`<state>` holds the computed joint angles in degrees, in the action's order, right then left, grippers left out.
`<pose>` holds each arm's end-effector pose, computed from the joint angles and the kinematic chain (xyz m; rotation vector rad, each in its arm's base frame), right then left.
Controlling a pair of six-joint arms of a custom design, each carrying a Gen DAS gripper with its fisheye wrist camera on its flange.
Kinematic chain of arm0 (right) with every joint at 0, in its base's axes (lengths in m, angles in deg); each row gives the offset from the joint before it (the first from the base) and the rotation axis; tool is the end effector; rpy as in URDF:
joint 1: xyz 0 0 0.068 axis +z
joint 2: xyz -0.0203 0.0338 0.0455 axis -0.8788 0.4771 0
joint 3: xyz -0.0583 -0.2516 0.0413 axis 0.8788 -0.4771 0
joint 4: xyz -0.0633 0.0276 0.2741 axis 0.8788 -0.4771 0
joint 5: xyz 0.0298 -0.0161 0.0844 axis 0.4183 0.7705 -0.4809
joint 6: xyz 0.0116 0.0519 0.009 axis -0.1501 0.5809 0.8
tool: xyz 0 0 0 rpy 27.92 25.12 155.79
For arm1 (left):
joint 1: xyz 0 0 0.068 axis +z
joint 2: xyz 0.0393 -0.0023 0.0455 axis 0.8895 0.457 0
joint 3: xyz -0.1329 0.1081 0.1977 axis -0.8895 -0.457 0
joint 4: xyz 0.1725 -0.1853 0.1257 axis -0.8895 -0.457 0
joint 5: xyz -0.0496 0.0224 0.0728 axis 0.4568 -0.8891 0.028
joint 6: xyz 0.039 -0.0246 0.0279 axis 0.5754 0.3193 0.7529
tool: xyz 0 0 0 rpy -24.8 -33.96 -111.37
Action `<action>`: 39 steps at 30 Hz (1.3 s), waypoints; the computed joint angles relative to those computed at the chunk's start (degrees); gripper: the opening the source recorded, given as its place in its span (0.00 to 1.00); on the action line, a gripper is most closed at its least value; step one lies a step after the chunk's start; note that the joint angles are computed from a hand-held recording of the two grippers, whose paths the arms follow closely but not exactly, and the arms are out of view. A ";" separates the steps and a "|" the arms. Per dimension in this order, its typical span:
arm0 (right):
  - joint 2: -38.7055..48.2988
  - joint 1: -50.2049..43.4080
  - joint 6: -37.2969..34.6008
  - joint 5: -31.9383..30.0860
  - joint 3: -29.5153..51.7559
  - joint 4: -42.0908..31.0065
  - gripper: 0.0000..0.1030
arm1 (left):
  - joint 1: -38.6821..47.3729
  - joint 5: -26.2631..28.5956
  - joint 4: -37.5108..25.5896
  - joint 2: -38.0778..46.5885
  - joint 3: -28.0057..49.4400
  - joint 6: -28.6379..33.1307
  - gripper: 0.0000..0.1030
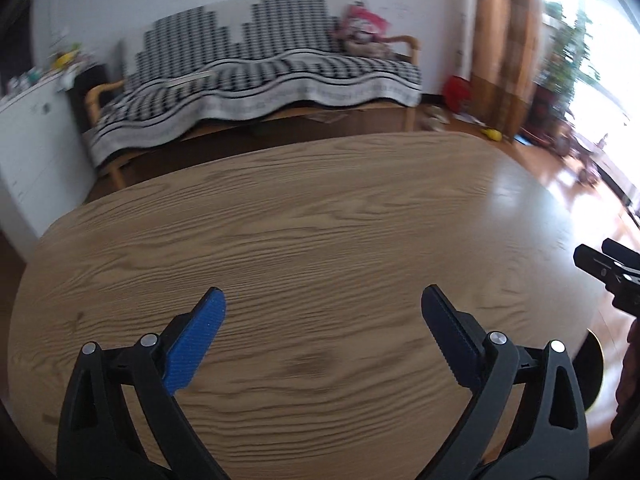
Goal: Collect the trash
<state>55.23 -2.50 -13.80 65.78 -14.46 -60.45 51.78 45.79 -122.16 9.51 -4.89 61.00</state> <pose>0.1249 0.1621 0.3484 0.3458 2.3167 -0.0078 0.2377 -0.0492 0.3183 0.3752 2.3267 -0.1442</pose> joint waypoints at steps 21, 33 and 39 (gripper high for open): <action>27.15 0.11 -15.23 -4.93 17.85 15.06 0.92 | 19.99 5.79 3.45 4.84 1.07 6.62 0.93; 26.59 0.92 -15.68 -3.44 17.04 14.48 0.92 | 19.00 5.14 3.66 4.92 0.91 6.56 0.93; 26.15 1.11 -14.92 -3.20 16.69 14.02 0.93 | 18.27 4.52 3.39 4.71 0.92 5.89 0.93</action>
<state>81.39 -1.38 -28.72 62.58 2.22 -46.44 70.05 50.31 -118.77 14.22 -3.97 66.88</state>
